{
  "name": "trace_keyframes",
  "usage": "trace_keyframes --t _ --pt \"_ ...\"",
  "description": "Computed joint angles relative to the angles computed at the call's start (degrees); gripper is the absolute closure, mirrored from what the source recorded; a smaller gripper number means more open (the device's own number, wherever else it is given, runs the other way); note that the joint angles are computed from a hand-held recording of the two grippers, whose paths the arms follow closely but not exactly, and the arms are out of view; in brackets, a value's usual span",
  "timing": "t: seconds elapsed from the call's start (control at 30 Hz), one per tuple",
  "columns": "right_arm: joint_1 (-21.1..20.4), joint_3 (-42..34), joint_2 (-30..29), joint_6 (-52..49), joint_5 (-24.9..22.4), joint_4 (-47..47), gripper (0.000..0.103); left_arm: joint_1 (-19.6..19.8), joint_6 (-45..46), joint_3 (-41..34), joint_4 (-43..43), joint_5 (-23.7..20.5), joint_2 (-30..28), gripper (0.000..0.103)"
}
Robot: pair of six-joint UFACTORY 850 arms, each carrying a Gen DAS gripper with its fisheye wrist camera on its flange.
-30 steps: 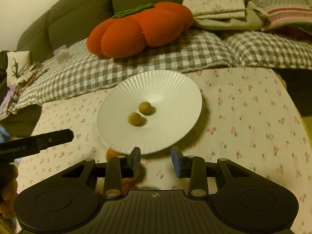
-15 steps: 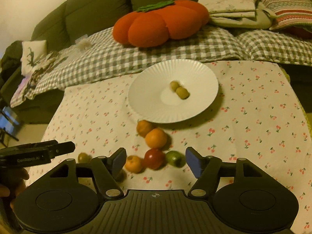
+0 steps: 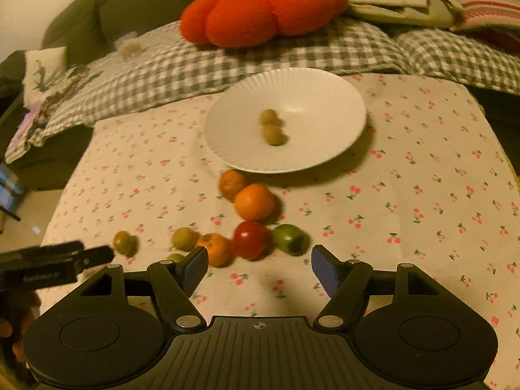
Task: Organize fruits
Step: 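Move both open grippers back toward the remaining fruits, then grasp olive-yellow fruit with left gripper while right gripper grasps green lime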
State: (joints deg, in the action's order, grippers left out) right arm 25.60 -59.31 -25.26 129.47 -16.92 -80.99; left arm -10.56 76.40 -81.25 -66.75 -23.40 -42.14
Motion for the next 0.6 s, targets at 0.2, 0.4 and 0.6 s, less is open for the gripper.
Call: trace_keyframes --t 0.2,0.4,0.6 --pt "-1.8 0.7 -1.2 8.8 1.0 -6.9 0.032 -0.2 -2.1 -1.3 1.3 0.7 -1.3 0.034" --pt "-2.8 -0.7 -3.8 9.6 0.5 -7.8 0.033 -0.1 -5.2 -2.8 3.1 0.1 -2.6 0.046" --pt "-3.2 -1.5 -5.7 14.9 0.1 -13.7 0.043 -0.4 -4.3 -3.5 2.8 0.1 -3.3 0.060"
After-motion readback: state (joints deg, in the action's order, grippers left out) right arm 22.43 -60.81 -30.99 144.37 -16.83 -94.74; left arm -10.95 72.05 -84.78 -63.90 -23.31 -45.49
